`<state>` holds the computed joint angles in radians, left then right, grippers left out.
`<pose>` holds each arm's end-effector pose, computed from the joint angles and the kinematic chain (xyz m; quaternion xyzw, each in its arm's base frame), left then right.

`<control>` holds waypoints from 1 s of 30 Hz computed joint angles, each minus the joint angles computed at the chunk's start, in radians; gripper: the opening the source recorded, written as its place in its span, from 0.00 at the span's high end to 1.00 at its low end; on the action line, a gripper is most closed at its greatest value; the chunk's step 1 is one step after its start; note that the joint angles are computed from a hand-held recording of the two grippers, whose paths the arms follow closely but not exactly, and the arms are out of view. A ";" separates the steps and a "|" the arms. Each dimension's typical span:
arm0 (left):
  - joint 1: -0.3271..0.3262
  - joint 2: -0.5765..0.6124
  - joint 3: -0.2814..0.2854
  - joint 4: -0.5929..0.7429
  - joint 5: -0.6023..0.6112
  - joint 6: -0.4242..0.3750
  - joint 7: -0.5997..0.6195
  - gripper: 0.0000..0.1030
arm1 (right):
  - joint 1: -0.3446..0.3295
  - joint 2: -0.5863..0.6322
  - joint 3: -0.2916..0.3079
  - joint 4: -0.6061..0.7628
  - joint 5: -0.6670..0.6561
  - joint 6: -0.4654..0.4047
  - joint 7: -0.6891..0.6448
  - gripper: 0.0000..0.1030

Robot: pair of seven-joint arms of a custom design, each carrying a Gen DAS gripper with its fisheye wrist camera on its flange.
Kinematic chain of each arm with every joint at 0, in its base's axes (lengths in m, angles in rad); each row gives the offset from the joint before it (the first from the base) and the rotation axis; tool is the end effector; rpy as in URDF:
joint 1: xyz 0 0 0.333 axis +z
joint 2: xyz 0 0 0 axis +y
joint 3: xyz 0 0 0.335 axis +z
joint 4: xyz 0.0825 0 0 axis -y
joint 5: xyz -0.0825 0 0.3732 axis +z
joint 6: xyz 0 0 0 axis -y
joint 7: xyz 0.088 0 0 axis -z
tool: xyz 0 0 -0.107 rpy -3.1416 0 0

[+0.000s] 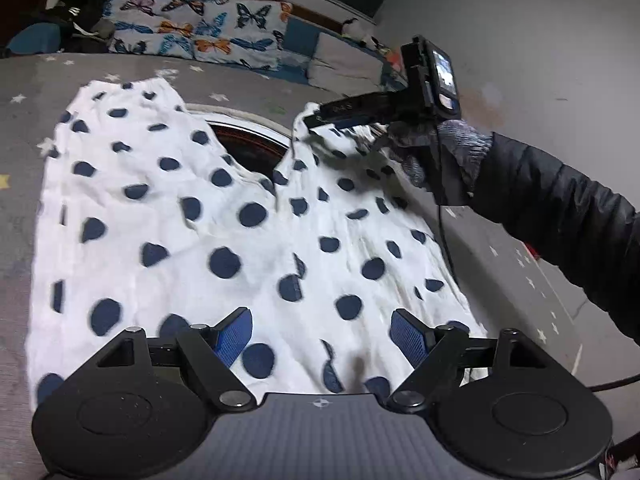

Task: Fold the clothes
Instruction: 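Lay the pants flat on the table with both grippers, spreading the legs, then smooth the flattened pants with both grippers open over the fabric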

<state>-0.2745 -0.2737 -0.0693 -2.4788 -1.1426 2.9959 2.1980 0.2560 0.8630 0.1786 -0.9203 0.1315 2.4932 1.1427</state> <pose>0.4465 -0.0924 0.4776 -0.6709 0.6073 -0.4136 0.1003 0.7762 0.2826 0.4714 -0.8384 0.4030 -0.1708 0.3249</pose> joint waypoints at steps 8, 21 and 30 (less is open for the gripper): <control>0.046 -0.069 -0.039 -0.082 0.120 0.092 -0.163 0.23 | -0.103 -0.288 0.092 -0.406 0.105 0.077 -0.197 0.38; 0.221 -0.260 -0.213 -0.269 0.440 0.098 -0.522 0.24 | -0.190 -0.793 0.117 -1.029 0.554 -0.057 -0.694 0.38; 0.369 -0.395 -0.376 -0.361 0.633 0.038 -0.718 0.25 | -0.088 -0.971 0.015 -1.257 0.603 -0.083 -0.861 0.40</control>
<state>0.0945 -0.6689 -0.4450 -2.8398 -0.5098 3.0343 1.4799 0.1680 -0.1082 0.1932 -2.1774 0.7346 2.4100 0.2814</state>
